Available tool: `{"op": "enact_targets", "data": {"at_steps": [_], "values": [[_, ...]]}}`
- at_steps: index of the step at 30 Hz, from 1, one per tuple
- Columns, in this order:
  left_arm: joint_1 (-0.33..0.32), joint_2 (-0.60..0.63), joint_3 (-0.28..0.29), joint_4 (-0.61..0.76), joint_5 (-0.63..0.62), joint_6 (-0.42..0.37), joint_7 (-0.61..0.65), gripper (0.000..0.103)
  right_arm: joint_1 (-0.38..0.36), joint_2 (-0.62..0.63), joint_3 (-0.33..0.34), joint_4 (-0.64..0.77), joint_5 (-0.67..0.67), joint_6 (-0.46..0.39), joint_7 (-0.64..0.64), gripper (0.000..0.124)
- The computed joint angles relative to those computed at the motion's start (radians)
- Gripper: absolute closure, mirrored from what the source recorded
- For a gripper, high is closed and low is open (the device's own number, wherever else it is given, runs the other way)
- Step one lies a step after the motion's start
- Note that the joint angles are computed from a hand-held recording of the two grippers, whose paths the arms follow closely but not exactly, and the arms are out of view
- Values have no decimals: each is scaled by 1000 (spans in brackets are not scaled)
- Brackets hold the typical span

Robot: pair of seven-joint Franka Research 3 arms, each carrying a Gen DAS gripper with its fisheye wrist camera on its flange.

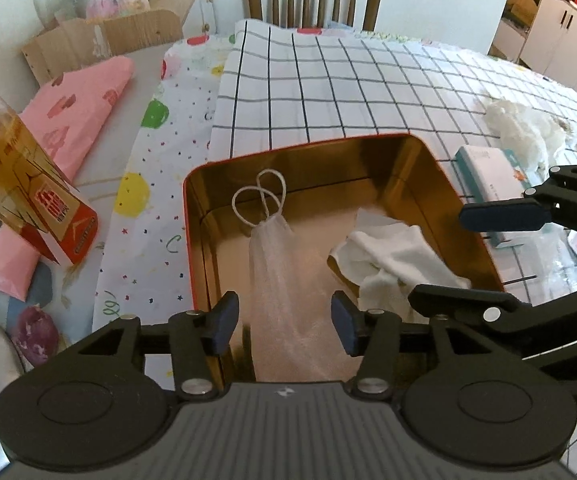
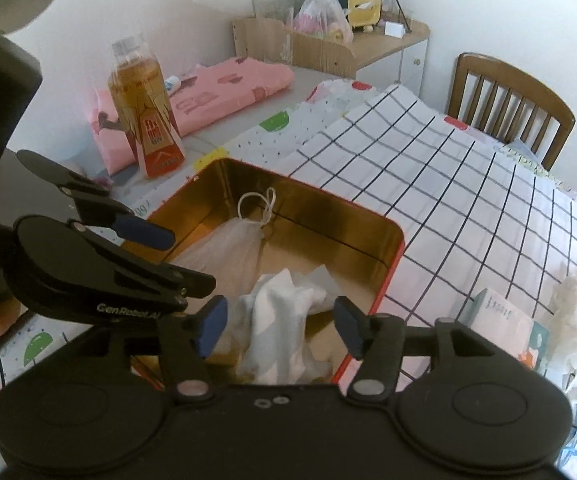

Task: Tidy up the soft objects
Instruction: 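Open both grippers to drop the tissue and bag into the tin, then move both grippers back toward the items on the table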

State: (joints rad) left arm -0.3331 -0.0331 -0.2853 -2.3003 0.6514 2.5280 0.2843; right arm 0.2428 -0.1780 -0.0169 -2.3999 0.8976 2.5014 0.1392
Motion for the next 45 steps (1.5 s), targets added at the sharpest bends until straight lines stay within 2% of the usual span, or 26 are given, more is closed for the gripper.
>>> {"op": "enact_targets", "data": {"at_steps": [6,10,16,23,29,34,39,42,45], "values": [[-13,-32,-20,11,50,-45,-40,50,-8,-46,-23,-12,34,-41,-29,58],[-24,-49,-37,26,97,-83,-82,42,-22,-73,-40,-16,45,-79,-30,56],[-44,-68,-60,48,147,-120,-143,38,-49,-131,-78,-30,74,-147,-61,51],[-71,-75,-81,83,182,-137,-203,37,-91,-183,-121,-37,95,-215,-91,47],[-102,-48,-100,141,233,-168,-273,30,-133,-215,-158,-36,106,-266,-116,44],[-137,-7,-108,198,282,-201,-326,20,-178,-223,-192,-25,106,-317,-132,38],[-175,36,-105,247,359,-193,-380,18,-229,-224,-228,-12,108,-371,-163,32],[-202,72,-101,289,402,-202,-409,9,-263,-219,-246,-2,113,-390,-186,30],[-231,111,-93,334,446,-208,-440,7,-298,-194,-264,23,112,-411,-201,28]]}}
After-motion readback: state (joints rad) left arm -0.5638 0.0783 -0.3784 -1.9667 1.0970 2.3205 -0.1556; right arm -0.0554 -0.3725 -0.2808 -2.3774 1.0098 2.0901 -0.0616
